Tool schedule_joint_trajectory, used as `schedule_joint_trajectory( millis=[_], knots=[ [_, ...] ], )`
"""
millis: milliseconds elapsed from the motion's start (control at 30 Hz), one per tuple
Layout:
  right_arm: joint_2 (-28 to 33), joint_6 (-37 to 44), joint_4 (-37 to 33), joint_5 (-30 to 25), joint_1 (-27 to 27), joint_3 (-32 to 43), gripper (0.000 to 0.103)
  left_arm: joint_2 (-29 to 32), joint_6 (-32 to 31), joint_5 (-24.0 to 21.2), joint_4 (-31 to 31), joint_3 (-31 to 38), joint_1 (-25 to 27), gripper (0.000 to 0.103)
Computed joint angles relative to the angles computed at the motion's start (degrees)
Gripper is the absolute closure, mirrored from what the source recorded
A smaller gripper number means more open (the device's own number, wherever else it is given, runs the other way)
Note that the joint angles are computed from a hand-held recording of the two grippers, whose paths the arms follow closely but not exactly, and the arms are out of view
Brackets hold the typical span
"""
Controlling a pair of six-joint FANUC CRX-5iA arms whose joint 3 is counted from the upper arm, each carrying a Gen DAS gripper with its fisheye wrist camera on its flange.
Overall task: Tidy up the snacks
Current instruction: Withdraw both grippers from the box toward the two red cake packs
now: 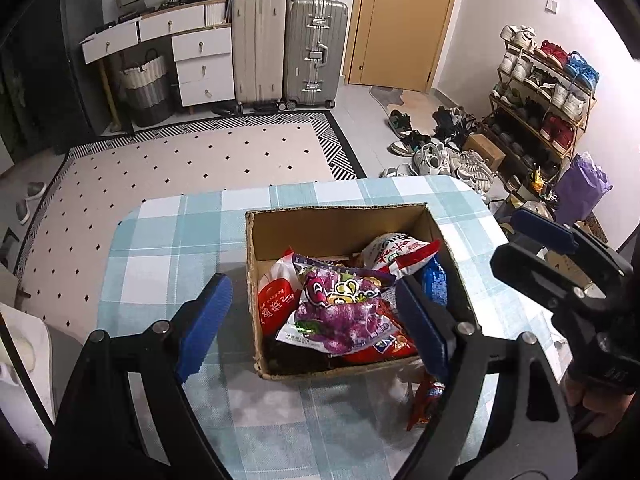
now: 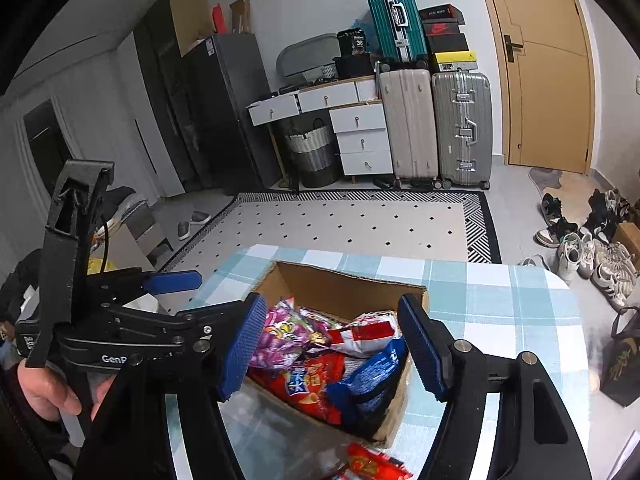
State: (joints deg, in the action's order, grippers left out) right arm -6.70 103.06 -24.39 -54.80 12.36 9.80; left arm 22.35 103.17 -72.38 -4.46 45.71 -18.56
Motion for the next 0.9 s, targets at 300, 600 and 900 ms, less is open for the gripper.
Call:
schedule_joint_trajectory(
  millis=[300, 600, 900],
  knots=[
    [-5.6, -0.8, 0.3, -0.1, 0.0, -2.6, 0.031, -4.9, 1.7, 0.4, -2.4, -3.2, -1.8, 0.017],
    [-14.0, 0.0, -0.6, -1.1, -2.5, -6.9, 0.024, -11.0, 5.0, 1.8, -7.5, -7.5, -6.1, 0.004],
    [-21.9, 2.5, -4.5, -4.7, -8.3, -11.3, 0.019, -15.2, 8.6, 1.9, -11.4, -10.6, -11.3, 0.001]
  ],
)
